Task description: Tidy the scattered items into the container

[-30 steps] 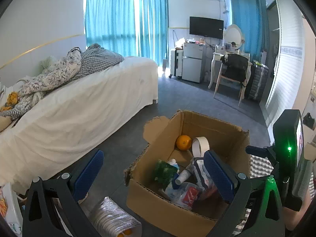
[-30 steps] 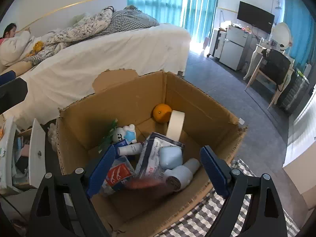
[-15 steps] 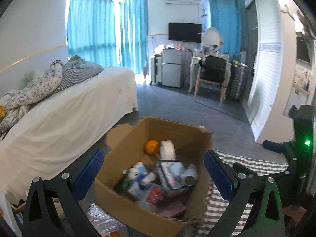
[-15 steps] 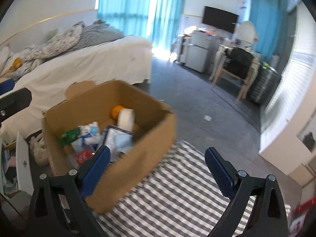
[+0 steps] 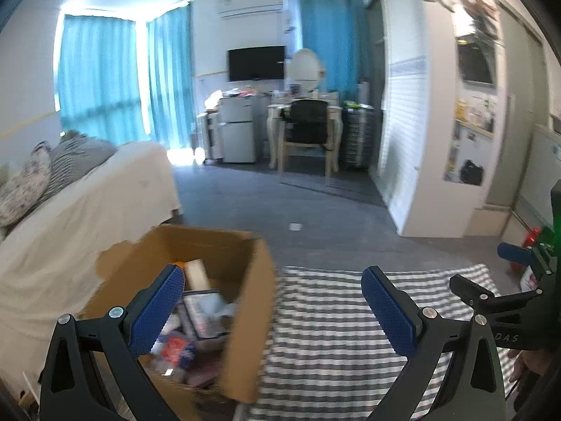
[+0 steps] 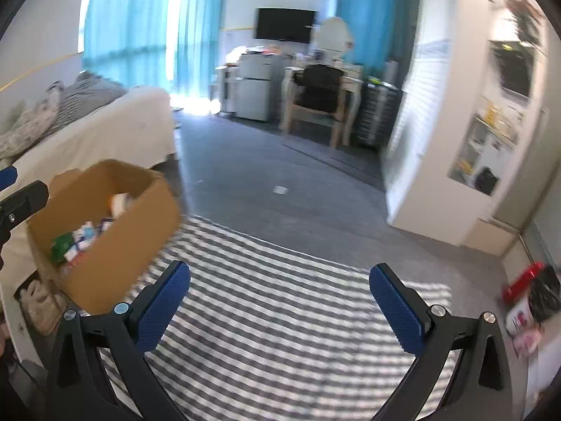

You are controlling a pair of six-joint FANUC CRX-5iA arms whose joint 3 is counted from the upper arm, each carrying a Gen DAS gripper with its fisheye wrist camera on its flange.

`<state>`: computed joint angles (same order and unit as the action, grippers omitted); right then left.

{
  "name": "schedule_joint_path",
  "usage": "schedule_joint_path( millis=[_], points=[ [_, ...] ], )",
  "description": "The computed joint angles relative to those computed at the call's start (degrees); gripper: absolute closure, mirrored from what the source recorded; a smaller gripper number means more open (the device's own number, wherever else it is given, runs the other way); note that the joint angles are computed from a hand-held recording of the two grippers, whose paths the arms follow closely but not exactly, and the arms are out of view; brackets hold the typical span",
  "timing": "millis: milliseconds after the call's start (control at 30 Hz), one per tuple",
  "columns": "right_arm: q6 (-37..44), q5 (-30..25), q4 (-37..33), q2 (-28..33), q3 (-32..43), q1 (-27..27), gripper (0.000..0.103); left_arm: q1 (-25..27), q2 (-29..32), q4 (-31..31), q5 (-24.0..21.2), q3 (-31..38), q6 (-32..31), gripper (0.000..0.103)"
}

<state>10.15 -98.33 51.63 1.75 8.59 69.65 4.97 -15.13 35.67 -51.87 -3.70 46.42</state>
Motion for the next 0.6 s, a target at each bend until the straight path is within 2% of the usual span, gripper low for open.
schedule_joint_path(
  millis=[167,300,600],
  points=[
    [-5.1,-10.1,-1.0,-3.7,-2.9,3.4,0.0,-5.4,-1.0,-0.4,0.9,-1.2,0.0,0.0],
    [-10.0,-15.5,-1.8,-7.1,-5.6,6.4,0.0,-9.5,-1.3,-0.9,0.8,-1.7,0.1,0.0],
    [-19.9,-24.1,-2.6,-11.3,-9.2,11.6,0.0,-16.2,-1.0,-3.4,0.4,-1.7,2.1,0.0]
  ],
)
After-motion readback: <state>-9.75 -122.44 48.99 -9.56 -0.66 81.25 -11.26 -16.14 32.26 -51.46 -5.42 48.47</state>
